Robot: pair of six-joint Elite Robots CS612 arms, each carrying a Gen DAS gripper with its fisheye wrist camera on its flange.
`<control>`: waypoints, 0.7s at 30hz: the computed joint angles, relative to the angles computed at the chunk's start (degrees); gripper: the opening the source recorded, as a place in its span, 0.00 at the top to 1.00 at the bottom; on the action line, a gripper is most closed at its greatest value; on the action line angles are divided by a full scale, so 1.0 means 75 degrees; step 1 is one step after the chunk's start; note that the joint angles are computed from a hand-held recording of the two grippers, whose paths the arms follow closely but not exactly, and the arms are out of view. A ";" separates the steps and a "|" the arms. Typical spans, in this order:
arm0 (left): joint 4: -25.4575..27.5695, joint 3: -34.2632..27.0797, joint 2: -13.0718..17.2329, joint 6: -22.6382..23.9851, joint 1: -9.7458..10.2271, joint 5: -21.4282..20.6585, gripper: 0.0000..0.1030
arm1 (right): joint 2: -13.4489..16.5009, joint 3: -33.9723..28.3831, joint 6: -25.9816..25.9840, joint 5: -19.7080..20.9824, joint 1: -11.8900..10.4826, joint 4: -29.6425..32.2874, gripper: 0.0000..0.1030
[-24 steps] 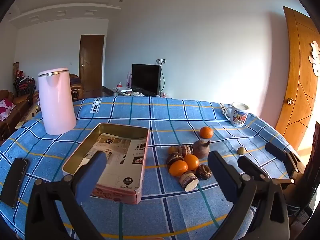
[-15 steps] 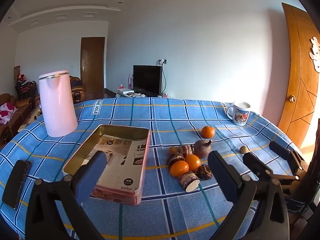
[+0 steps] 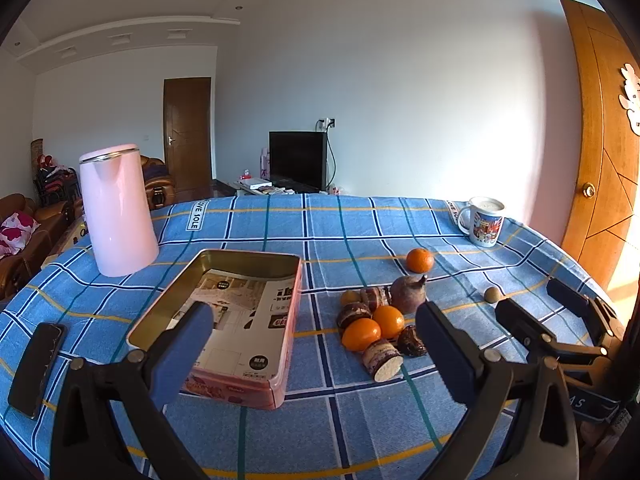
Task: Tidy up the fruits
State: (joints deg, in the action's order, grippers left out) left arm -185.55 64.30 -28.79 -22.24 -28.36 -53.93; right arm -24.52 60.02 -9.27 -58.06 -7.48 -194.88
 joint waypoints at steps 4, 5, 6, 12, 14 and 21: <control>0.0053 0.0003 0.0010 -0.0036 0.0012 -0.0029 0.00 | 0.0005 0.0023 -0.0060 0.0008 0.0013 0.0094 0.01; 0.0047 0.0018 0.0008 -0.0049 0.0013 -0.0025 0.00 | 0.0005 0.0027 -0.0095 0.0010 0.0018 0.0125 0.01; 0.0048 0.0019 0.0012 -0.0060 0.0013 -0.0023 0.00 | 0.0002 0.0044 -0.0123 0.0018 0.0023 0.0136 0.01; 0.0062 0.0030 0.0011 -0.0051 0.0013 -0.0033 0.00 | -0.0007 0.0072 -0.0141 0.0054 0.0027 0.0138 0.01; 0.0067 0.0033 0.0010 -0.0076 0.0012 -0.0025 0.00 | -0.0012 0.0088 -0.0133 0.0055 0.0030 0.0122 0.01; 0.0081 0.0062 -0.0003 -0.0109 0.0014 -0.0046 0.00 | -0.0022 0.0141 -0.0205 0.0093 0.0042 0.0130 0.01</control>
